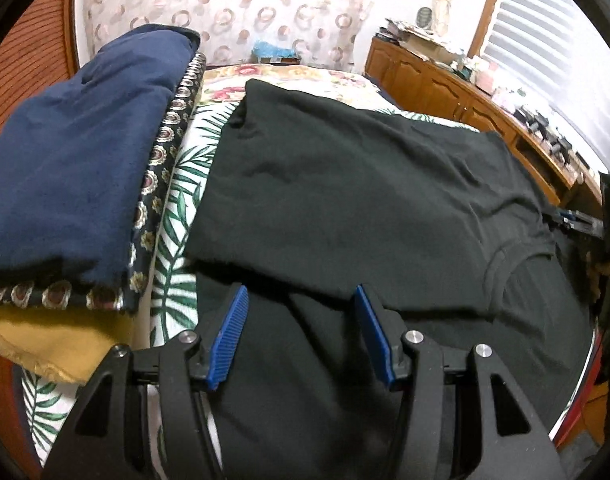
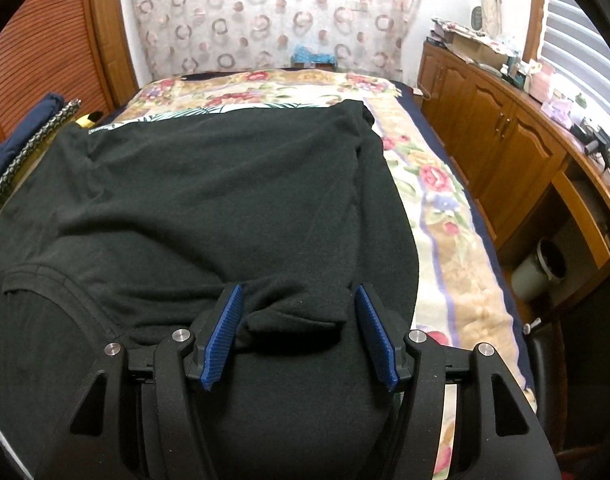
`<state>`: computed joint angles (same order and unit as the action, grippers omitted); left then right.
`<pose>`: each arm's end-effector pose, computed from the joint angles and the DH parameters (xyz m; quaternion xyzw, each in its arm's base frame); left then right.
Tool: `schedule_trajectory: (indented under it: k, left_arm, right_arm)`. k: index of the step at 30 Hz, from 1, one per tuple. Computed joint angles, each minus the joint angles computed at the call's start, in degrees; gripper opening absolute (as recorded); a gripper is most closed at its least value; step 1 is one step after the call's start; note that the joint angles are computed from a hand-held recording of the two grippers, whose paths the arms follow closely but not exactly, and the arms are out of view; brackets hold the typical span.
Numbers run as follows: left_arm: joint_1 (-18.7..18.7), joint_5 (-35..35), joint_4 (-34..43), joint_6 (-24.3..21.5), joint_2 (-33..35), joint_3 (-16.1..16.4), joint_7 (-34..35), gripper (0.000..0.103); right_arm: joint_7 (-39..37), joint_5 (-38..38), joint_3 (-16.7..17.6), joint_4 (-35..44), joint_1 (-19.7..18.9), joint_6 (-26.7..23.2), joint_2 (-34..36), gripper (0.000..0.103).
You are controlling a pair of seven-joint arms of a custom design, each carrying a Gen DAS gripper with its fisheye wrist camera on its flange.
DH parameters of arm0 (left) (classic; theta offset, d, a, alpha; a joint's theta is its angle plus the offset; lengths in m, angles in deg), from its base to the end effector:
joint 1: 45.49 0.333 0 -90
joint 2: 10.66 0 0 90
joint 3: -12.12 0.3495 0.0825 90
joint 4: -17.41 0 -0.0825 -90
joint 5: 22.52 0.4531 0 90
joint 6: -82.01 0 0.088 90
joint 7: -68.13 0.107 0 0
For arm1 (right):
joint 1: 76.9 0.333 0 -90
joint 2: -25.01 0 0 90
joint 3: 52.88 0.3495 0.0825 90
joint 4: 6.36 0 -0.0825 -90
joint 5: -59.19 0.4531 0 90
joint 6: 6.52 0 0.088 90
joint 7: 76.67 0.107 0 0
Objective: Fold small clothes
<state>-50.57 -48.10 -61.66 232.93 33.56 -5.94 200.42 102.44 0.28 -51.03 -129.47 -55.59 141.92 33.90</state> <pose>0.8129 -0.2616 0.3099 -0.4143 0.8441 -0.3364 0.0510 0.5785 0.2648 0.3393 -0.5489 0.7651 -0.2824 0.1834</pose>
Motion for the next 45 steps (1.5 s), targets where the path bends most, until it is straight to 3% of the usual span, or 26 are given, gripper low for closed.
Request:
schedule_trajectory:
  k: [19, 22, 23, 24, 25, 29, 34, 39, 43, 45]
  left_arm:
    - [-3.06, 4.12, 6.71, 0.88, 4.38, 1.89, -6.79, 0.053]
    - [-2.96, 4.47, 6.54, 2.28, 4.61, 1.6, -6.59, 0.028]
    - [-2.85, 4.49, 6.66, 2.51, 4.77, 1.44, -6.48, 0.024]
    - [-2.72, 4.46, 6.79, 2.71, 4.91, 1.26, -6.37, 0.02]
    - [-2.4, 4.25, 6.51, 2.99, 4.8, 0.86, -6.0, 0.014]
    - [-1.19, 3.02, 4.08, 5.26, 3.43, -0.9, -3.21, 0.005]
    - [3.02, -1.76, -1.81, 11.98, 0.42, -6.96, 5.07, 0.002]
    - [12.27, -11.55, -9.47, 17.76, -3.41, -18.09, 18.06, 0.001]
    - [18.46, -18.79, -14.42, 18.79, -6.18, -23.97, 26.37, 0.001]
    - [20.34, -21.68, -16.09, 18.12, -7.32, -25.11, 28.81, 0.001]
  right_arm:
    - [0.16, -0.19, -0.02, -0.06, 0.03, 0.02, 0.04, 0.06]
    - [0.32, -0.41, 0.0, -0.19, 0.12, -0.17, -0.1, 0.06]
    - [0.47, -0.7, -0.04, -0.47, 0.04, 0.5, -0.31, 0.057]
    - [0.51, -1.46, -0.17, -0.93, -0.27, 2.84, -0.58, 0.037]
    - [0.06, -1.86, -0.22, -1.13, -0.57, 4.82, -0.67, 0.023]
    - [3.39, -4.61, -0.66, -1.69, -0.58, 5.83, -1.53, 0.01]
    - [11.49, -13.3, -0.11, -2.33, -0.5, 5.19, -4.2, 0.008]
    - [14.57, -18.02, 1.86, -2.55, -0.71, 2.65, -6.95, 0.007]
    - [16.97, -20.73, 3.41, -4.32, -1.01, 1.81, -10.16, 0.007]
    - [18.18, -21.61, 4.38, -5.77, -1.02, 1.41, -12.11, 0.007]
